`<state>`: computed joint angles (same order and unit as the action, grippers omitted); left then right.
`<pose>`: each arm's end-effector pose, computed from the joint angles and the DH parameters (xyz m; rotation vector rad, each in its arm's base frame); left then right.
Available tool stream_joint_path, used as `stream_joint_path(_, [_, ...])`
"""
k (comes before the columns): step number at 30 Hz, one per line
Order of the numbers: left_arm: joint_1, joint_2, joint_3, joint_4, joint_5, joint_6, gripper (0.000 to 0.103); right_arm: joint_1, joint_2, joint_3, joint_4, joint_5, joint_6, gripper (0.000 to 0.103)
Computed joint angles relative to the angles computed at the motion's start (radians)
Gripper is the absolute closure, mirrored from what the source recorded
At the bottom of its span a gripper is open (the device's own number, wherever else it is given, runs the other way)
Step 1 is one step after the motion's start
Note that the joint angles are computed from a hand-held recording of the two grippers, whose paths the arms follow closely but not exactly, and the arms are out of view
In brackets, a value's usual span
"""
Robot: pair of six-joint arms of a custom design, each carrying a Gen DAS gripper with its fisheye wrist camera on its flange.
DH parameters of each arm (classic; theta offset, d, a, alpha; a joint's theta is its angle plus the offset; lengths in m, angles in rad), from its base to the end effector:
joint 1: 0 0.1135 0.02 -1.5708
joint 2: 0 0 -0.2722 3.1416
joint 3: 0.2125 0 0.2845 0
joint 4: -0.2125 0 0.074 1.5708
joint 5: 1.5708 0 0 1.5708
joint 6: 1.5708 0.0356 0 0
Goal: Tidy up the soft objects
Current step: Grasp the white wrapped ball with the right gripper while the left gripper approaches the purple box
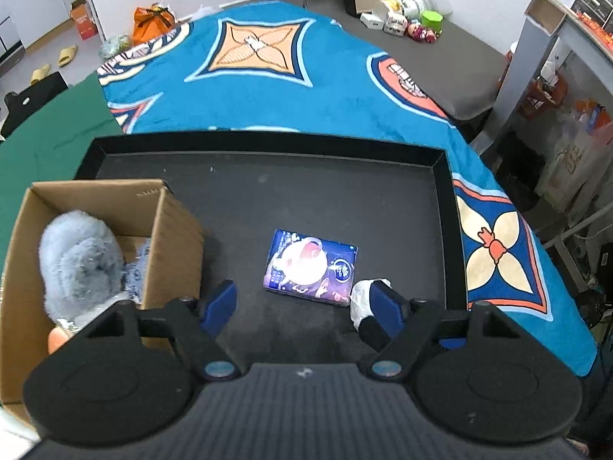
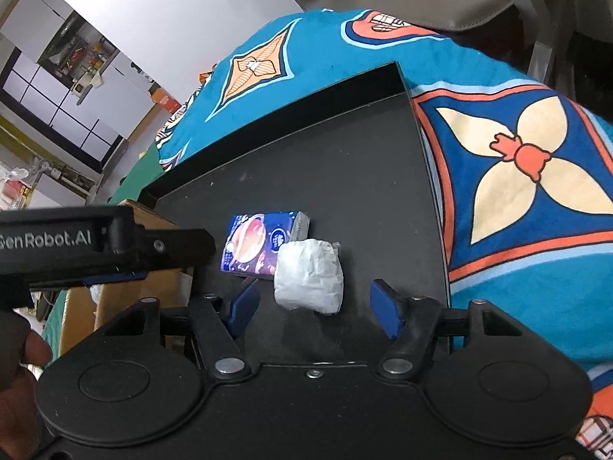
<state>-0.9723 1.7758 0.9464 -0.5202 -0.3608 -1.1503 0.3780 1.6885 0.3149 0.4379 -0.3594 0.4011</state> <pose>0.1969 -0.2664 0.1107 -0.2967 2.7049 -0.0218 0.2082 0.0961 0.0365 -0.1245 2.5871 0.7572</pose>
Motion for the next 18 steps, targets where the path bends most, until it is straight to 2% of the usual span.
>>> stream_joint_path(2, [0.012, 0.016, 0.0, 0.019, 0.016, 0.0, 0.03, 0.002, 0.038, 0.016, 0.02, 0.001, 0.002, 0.042])
stream_joint_path(4, [0.021, 0.031, 0.003, 0.039, 0.026, 0.005, 0.03, 0.005, 0.07, 0.032, 0.033, 0.002, 0.0, 0.048])
stream_joint_path(6, [0.028, 0.046, 0.008, 0.053, 0.031, 0.014, 0.03, 0.011, 0.086, 0.038, 0.043, 0.019, -0.009, 0.058])
stream_joint_path(18, [0.057, 0.164, 0.045, 0.12, 0.08, 0.059, 0.03, -0.072, 0.005, -0.005, -0.043, 0.004, -0.068, 0.058])
